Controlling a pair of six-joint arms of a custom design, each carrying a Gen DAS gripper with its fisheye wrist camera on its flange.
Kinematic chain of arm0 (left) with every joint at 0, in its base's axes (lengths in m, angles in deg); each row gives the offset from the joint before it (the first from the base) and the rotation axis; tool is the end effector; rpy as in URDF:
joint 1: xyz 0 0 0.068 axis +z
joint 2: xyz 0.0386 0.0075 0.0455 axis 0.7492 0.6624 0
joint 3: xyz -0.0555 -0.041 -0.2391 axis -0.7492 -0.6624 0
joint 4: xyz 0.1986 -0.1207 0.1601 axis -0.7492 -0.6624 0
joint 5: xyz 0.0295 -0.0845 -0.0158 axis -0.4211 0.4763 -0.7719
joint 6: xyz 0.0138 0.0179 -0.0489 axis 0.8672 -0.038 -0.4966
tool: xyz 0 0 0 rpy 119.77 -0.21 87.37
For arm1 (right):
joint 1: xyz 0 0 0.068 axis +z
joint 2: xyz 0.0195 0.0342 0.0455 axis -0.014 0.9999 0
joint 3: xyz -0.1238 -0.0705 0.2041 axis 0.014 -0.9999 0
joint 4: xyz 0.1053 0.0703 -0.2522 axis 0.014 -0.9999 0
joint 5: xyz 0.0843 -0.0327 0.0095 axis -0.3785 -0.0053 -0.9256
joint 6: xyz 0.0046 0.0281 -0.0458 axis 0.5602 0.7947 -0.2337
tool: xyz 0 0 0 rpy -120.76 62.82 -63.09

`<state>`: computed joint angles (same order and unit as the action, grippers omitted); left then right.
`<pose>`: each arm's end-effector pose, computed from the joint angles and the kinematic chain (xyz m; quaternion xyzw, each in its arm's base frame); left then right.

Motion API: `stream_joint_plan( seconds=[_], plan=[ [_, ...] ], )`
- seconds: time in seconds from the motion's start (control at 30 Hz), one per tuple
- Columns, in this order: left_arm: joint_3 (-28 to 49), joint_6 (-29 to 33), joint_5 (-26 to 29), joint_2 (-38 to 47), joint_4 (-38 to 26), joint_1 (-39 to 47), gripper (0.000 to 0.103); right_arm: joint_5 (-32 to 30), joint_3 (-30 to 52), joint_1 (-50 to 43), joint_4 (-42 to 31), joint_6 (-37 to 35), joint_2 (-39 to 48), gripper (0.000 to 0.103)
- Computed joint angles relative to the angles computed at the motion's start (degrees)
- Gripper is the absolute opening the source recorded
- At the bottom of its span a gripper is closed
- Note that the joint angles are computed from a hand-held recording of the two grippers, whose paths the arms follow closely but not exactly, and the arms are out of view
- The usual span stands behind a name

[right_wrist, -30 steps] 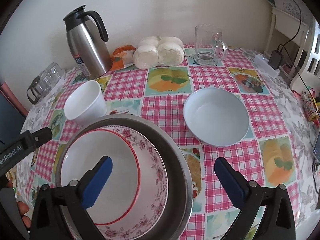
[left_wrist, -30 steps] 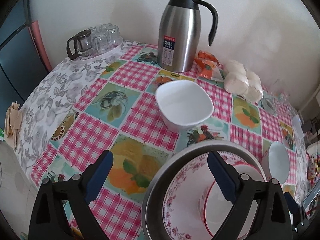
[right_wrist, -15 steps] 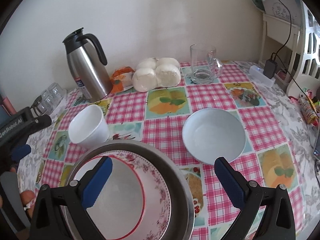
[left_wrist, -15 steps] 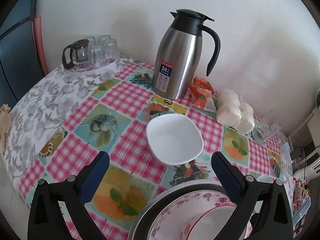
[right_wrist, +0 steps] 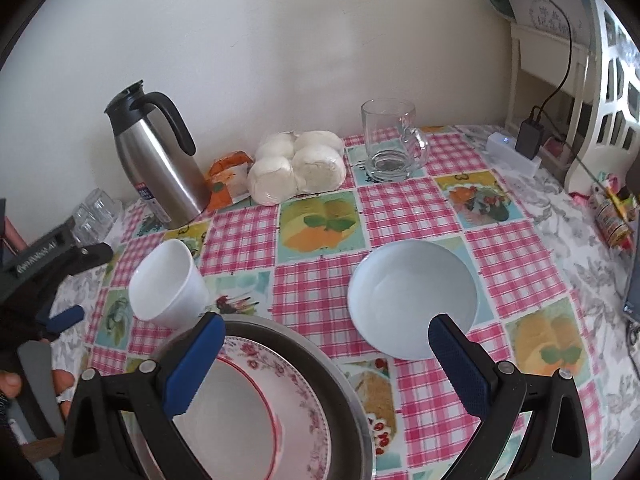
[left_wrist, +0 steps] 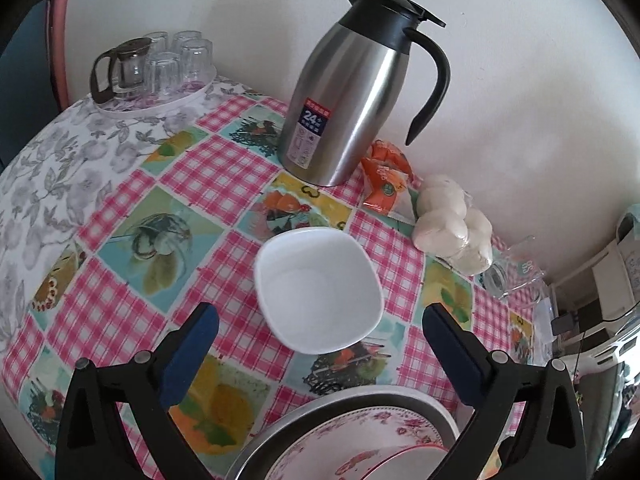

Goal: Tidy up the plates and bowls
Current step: 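Move both grippers to the rim of the white square bowl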

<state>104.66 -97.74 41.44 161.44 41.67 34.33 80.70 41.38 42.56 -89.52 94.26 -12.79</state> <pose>0.2600 -0.0674 0.1549 -0.1624 0.9384 -0.1470 0.2671 0.1398 0.1086 0.1346 0.1443 0.9215 0.0408 0.3584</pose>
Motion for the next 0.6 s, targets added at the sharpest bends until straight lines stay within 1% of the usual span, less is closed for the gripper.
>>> stream_joint_plan(
  seconds=[0.17,0.37,0.5,0.6],
  plan=[
    [0.21,0.57,0.76,0.84,2.52,1.24,0.102,2.55,2.53,1.17,1.0,-0.39,4.15,0.103],
    [0.25,1.91,1.54,1.81,4.83,5.08,0.102,3.48,7.95,1.49,1.49,-2.36,10.24,0.103],
    [0.17,3.01,1.73,2.34,5.37,8.25,0.102,4.1,12.51,1.91,1.15,-4.08,14.94,0.103],
    [1.11,4.96,2.09,3.84,4.51,10.39,0.102,2.72,15.28,1.47,1.21,-4.79,17.18,0.103]
  ],
)
